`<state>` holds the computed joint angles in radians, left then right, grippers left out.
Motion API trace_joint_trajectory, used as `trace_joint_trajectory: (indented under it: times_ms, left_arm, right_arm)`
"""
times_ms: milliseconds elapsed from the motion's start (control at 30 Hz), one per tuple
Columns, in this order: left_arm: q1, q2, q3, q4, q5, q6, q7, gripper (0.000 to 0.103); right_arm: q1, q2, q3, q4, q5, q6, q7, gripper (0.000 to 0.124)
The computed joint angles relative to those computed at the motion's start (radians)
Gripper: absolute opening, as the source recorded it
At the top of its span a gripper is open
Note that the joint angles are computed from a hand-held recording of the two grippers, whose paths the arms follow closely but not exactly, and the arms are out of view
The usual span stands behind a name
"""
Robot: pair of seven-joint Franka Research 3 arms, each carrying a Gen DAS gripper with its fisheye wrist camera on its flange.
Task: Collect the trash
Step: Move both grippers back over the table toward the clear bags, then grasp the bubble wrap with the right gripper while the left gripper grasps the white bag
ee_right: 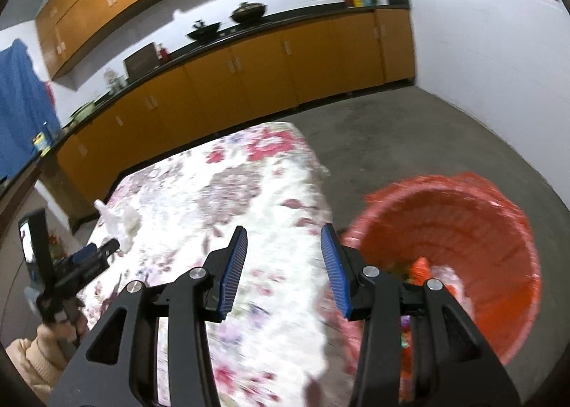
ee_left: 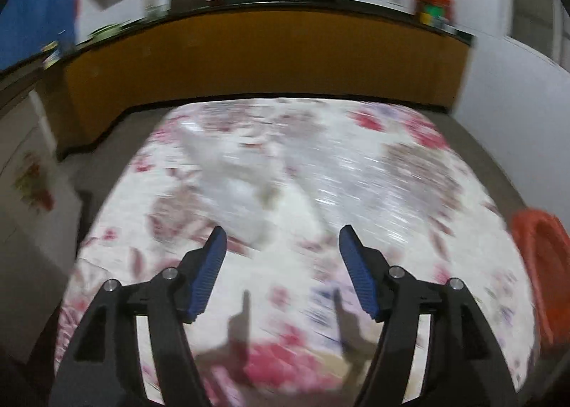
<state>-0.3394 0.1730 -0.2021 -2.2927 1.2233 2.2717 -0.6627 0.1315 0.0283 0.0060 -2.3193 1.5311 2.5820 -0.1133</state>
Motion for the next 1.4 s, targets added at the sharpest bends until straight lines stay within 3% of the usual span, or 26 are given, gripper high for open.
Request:
trace_joint_trajectory:
  times_ms: [233, 600, 700, 833, 900, 967, 1000, 1133, 1233, 1300, 1400]
  left_arm:
    - [0.065, -0.054, 0.026, -0.088, 0.009, 0.055, -0.05, 0.071]
    - [0.128, -0.132, 0.026, -0.215, 0.091, 0.121, -0.187, 0.071]
    - [0.147, -0.142, 0.027, -0.236, 0.115, 0.144, -0.222, 0.071]
    - [0.161, -0.132, 0.026, -0.235, 0.146, 0.163, -0.24, 0.071]
    - [0.164, -0.122, 0.027, -0.225, 0.159, 0.171, -0.244, 0.071]
    - [0.165, -0.108, 0.028, -0.21, 0.174, 0.178, -0.246, 0.071]
    - [0.165, -0.104, 0.029, -0.205, 0.176, 0.18, -0.245, 0.071]
    - [0.162, -0.073, 0.033, -0.164, 0.18, 0.19, -0.223, 0.074]
    - [0.156, -0.041, 0.037, -0.124, 0.147, 0.178, -0.167, 0.075]
    - [0.154, -0.013, 0.042, -0.093, 0.109, 0.173, -0.112, 0.075]
    - [0.151, 0.022, 0.056, -0.061, 0.065, 0.177, -0.05, 0.075]
  right_arm:
    - [0.082, 0.075, 0.071, 0.063, -0.036, -0.003, 0.04, 0.045]
    - [0.199, 0.307, 0.194, 0.231, -0.153, 0.187, 0.108, 0.045]
    - [0.209, 0.351, 0.227, 0.259, -0.136, 0.252, 0.065, 0.064]
    - [0.227, 0.394, 0.229, 0.269, -0.26, 0.283, 0.145, 0.066]
    - [0.206, 0.399, 0.244, 0.273, -0.283, 0.286, 0.174, 0.047]
    - [0.192, 0.408, 0.252, 0.282, -0.316, 0.291, 0.204, 0.013]
    - [0.179, 0.41, 0.254, 0.285, -0.335, 0.274, 0.219, 0.009]
    - [0.132, 0.402, 0.28, 0.273, -0.317, 0.266, 0.205, 0.005]
    - [0.085, 0.374, 0.317, 0.249, -0.152, 0.318, 0.048, 0.004]
    - [0.064, 0.339, 0.306, 0.228, -0.042, 0.297, -0.047, 0.004]
    - [0.065, 0.308, 0.261, 0.21, -0.004, 0.257, -0.074, 0.004]
